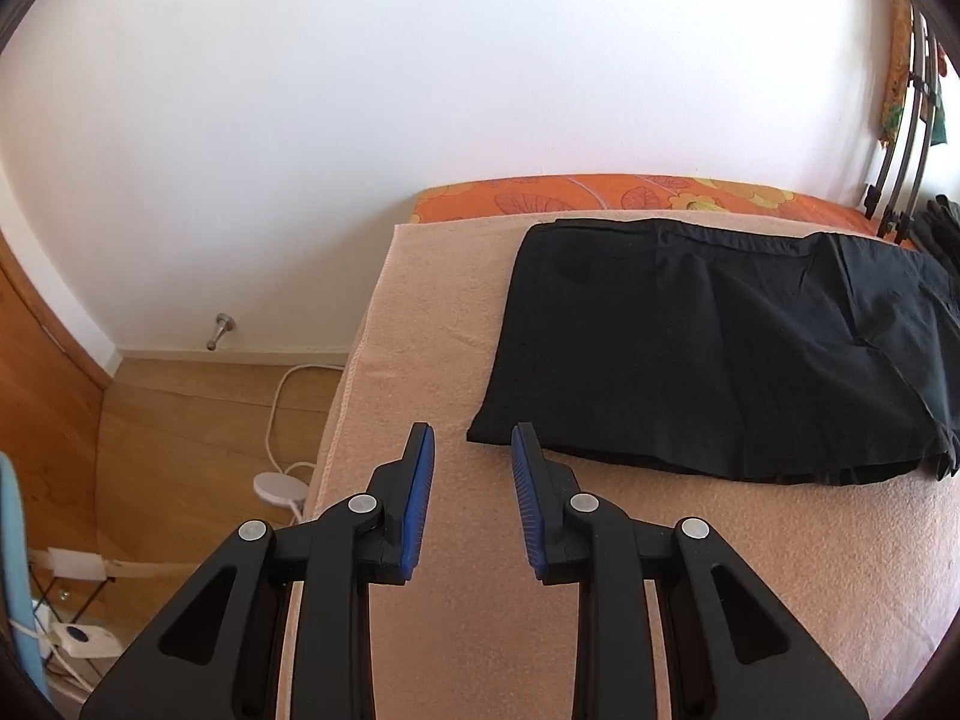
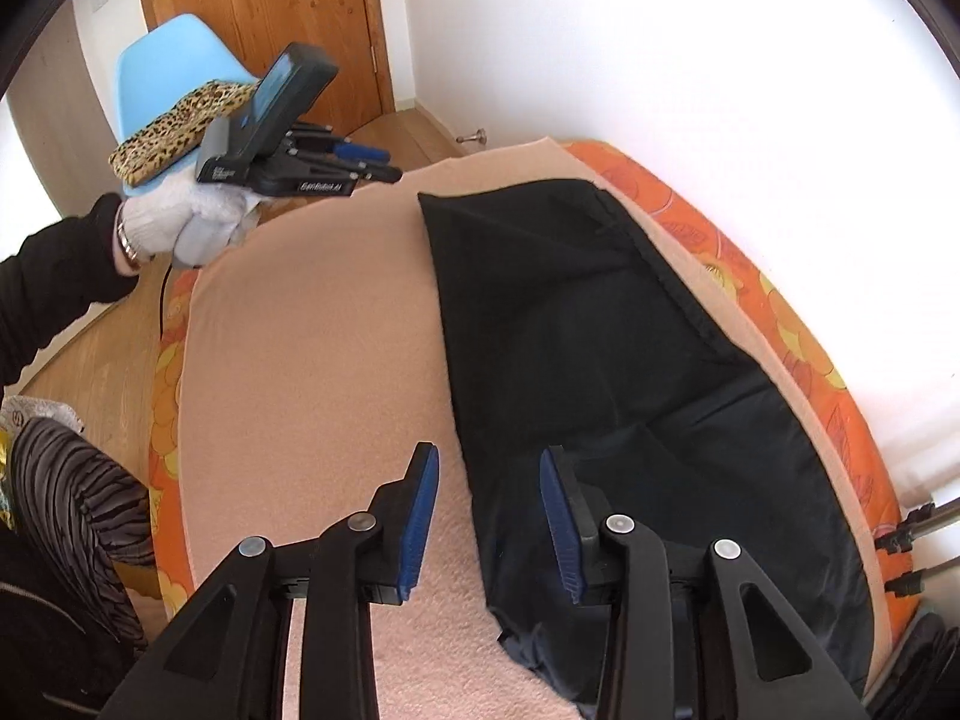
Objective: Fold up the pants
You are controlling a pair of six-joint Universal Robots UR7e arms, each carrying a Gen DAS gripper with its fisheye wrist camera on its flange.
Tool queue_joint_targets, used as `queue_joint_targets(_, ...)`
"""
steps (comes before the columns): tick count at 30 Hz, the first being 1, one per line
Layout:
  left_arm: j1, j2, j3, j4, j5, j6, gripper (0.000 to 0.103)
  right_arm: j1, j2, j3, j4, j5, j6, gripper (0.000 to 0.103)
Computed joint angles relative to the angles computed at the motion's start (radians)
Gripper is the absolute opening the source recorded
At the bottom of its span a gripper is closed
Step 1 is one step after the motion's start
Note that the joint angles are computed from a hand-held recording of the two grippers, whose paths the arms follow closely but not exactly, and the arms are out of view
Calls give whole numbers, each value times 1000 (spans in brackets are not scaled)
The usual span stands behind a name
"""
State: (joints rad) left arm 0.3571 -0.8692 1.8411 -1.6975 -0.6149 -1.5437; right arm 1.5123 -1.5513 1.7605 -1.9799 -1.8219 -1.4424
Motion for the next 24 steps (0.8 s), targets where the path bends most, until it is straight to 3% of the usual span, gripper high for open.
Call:
queue_joint_targets(4,12,17,31,-252,5,142,35,57,151,-89,-78,26,134,36)
queue_joint_targets(7,38,43,32,-380,-23,236,35,86,267,-142,-158,8,190,36)
queue_joint_targets(14,78,71,33,-474,-53,324,35,101,449,-224,-264,-21,250,36)
queue_joint_targets(20,96,55,61,-494,-48,308,35,96,517,-207,-375,-75,221,45)
queue_joint_targets(22,100,56,61,-501,-42,311,35,97,529,-204,-385,-100,217,36)
queue_joint_targets(24,103,57,62,-510,-40,309,35,94,537,-208,-372,-108,225,13)
